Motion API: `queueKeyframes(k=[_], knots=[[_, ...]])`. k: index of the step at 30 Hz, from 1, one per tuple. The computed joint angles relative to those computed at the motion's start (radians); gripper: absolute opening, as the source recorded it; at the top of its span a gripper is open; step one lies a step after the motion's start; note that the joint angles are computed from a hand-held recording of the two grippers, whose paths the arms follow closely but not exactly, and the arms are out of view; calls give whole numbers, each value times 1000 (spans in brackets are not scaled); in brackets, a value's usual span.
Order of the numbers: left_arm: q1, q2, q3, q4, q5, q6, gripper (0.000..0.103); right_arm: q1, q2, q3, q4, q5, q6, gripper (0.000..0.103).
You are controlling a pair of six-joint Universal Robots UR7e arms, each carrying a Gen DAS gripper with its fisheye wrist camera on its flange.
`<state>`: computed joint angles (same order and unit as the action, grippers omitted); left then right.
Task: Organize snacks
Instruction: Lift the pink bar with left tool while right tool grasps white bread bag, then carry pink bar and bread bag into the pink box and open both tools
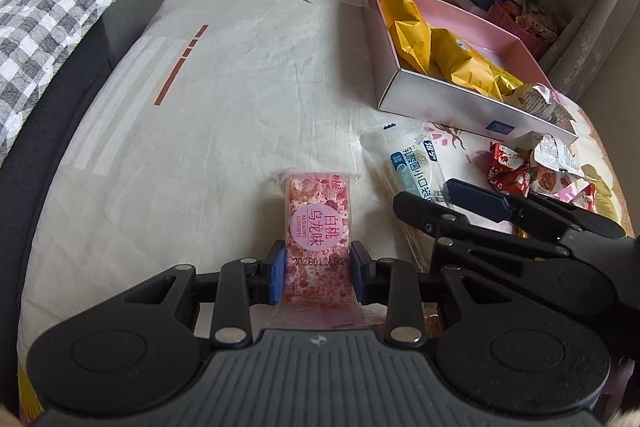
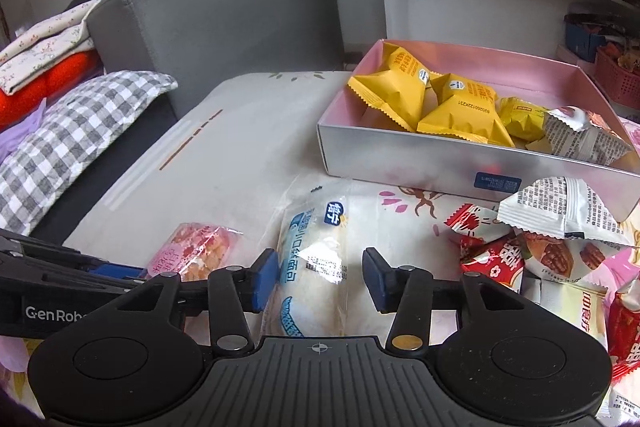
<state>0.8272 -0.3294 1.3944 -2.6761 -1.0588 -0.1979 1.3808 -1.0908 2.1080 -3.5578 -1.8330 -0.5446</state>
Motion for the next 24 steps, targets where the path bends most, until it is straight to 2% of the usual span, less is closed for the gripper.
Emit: queueKeyframes(k=[1,6,13,24], knots=[[0,0,0,1,0,0,30,1,2,3,-1,2,-2,34],[1,-6,2,5,-10,-11,30,8,-3,10,2,-4,1,27],[4,-4,-7,0,-31,-20,30,2,-42,6,68,26,49,22],[3,2,-28,-24,-42,-39,29,-34,-135,3,214,136,178,16]])
